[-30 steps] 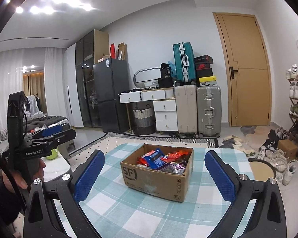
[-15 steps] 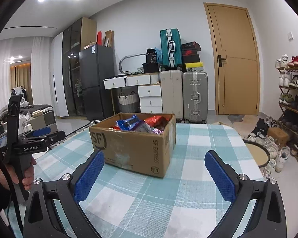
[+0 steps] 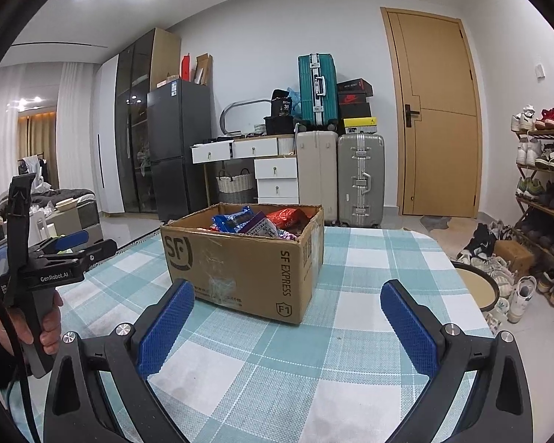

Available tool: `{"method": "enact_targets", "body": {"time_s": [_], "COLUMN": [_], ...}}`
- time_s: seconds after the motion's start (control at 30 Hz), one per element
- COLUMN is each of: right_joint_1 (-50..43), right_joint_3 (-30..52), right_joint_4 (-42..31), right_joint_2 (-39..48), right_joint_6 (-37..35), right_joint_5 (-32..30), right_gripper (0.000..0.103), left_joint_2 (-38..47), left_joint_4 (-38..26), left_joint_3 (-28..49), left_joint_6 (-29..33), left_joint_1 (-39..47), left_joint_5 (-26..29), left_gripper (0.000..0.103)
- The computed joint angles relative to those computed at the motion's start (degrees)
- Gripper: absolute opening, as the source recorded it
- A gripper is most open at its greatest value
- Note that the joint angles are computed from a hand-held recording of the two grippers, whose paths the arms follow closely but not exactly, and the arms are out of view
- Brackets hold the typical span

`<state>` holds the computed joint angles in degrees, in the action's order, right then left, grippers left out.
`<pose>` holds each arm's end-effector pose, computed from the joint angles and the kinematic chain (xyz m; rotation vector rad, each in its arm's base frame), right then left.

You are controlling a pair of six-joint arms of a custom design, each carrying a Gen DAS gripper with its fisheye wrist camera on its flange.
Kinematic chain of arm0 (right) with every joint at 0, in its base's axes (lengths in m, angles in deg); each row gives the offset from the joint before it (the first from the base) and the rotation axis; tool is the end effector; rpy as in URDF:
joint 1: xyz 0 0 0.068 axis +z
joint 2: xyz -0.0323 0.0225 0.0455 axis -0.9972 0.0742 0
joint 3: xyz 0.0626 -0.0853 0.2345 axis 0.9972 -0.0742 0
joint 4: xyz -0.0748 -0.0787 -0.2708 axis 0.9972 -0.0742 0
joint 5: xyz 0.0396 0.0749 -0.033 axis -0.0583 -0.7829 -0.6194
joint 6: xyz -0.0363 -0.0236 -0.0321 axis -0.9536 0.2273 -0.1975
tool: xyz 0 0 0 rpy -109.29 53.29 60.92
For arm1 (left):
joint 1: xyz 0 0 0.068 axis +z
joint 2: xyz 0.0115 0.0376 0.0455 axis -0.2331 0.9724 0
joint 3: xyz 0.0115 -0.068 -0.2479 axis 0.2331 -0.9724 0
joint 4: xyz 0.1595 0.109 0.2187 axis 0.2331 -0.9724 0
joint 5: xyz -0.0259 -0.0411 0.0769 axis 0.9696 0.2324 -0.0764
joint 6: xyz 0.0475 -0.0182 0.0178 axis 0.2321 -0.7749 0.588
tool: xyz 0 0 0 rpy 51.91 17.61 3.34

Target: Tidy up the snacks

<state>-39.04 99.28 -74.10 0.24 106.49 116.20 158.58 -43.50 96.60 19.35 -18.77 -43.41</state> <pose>0.2305 0.2106 0.2624 -0.0067 1.9195 0.0585 0.3122 -0.0355 0.2524 0.2576 1.8994 -0.2040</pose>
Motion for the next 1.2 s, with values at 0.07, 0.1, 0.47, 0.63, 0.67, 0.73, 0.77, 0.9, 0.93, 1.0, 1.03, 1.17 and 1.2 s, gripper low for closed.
{"method": "enact_targets", "body": {"time_s": [0.07, 0.1, 0.47, 0.63, 0.67, 0.73, 0.77, 0.9, 0.93, 1.0, 1.03, 1.17, 1.2], "right_joint_1": [-0.08, 0.01, 0.19, 0.10, 0.16, 0.15, 0.14, 0.14, 0.18, 0.14, 0.22, 0.44, 0.45], "right_joint_3": [-0.22, -0.27, -0.51, -0.33, -0.33, -0.30, -0.36, -0.36, -0.34, -0.37, -0.28, 0.02, 0.04], "right_joint_4": [0.06, 0.06, -0.25, -0.30, -0.30, -0.30, -0.26, -0.29, -0.27, -0.26, -0.20, -0.11, -0.12], "right_joint_2": [-0.13, -0.17, -0.52, -0.27, -0.29, -0.23, -0.30, -0.30, -0.27, -0.32, -0.14, 0.31, 0.33], "right_joint_6": [-0.16, -0.31, 0.67, 0.60, 0.64, 0.76, 0.62, 0.66, 0.72, 0.67, 0.76, 0.67, 0.74], "right_joint_5": [-0.65, -0.52, 0.86, 0.65, 0.75, 0.67, 0.69, 0.66, 0.67, 0.65, 0.69, 0.71, 0.72], "right_gripper": [0.103, 0.103, 0.102, 0.102, 0.102, 0.103, 0.103, 0.102, 0.103, 0.102, 0.102, 0.102, 0.103], "left_joint_2": [-0.83, -0.93, -3.03, -4.56, -4.54, -4.46, -4.47, -4.55, -4.94, -5.23, -5.34, -5.37, -5.53], "left_joint_4": [0.41, 0.20, -1.18, -1.20, -1.04, -0.97, -0.97, -0.79, -0.76, -0.88, -0.95, -0.98, -1.05], "left_joint_3": [-0.71, -0.70, -0.83, -1.77, -1.83, -1.83, -1.85, -1.94, -2.22, -2.39, -2.43, -2.42, -2.48], "left_joint_6": [0.50, 0.89, 0.51, 0.71, 0.66, 0.74, 0.73, 0.64, 0.63, 0.60, 0.51, 0.63, 0.69], "left_joint_1": [0.08, 0.07, -0.16, 0.71, 0.87, 1.01, 0.99, 0.97, 0.97, 1.00, 0.95, 0.98, 1.05], "left_joint_5": [0.78, 1.56, 0.91, 1.96, 2.08, 2.33, 2.23, 2.21, 2.21, 2.18, 2.17, 2.34, 2.46], "left_gripper": [0.102, 0.102, 0.102, 0.102, 0.102, 0.102, 0.102, 0.102, 0.102, 0.102, 0.102, 0.102, 0.102]}}
